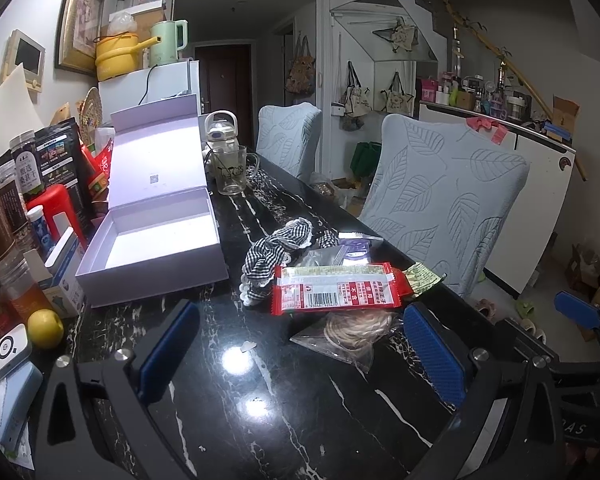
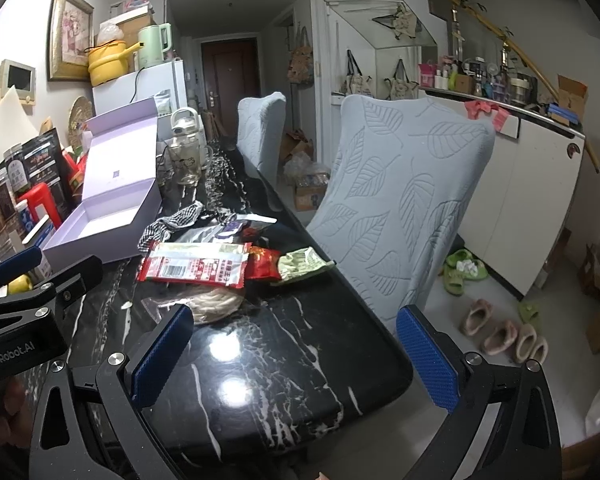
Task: Organize soft objects
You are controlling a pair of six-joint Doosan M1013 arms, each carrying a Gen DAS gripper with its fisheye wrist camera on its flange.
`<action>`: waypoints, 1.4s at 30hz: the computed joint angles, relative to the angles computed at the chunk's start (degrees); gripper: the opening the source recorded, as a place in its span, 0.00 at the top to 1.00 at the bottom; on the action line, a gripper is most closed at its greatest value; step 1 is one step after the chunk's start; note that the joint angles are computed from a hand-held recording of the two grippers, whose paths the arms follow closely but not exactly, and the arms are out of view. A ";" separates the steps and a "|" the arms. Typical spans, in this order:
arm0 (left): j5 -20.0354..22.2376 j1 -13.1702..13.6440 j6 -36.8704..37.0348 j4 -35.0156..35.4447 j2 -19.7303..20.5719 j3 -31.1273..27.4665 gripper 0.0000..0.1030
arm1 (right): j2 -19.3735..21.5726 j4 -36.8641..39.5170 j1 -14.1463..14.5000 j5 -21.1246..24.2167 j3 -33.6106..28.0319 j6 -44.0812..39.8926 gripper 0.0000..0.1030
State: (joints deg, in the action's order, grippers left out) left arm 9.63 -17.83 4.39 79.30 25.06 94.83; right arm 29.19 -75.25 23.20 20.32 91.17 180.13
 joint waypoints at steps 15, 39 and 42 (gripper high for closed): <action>-0.28 0.03 -1.95 1.81 -0.09 0.34 0.00 | 0.13 -0.62 0.42 0.55 -0.14 -0.09 0.00; -0.70 0.07 -2.45 2.17 -0.21 0.64 0.00 | 0.16 -0.86 0.51 0.64 -0.17 -0.14 0.00; -0.67 0.08 -2.31 2.05 -0.21 0.64 0.00 | 0.17 -0.86 0.49 0.59 -0.18 -0.18 0.00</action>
State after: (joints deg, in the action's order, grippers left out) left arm 8.96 -17.75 2.08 81.35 24.85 95.46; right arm 29.37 -76.11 23.69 20.91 90.99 179.95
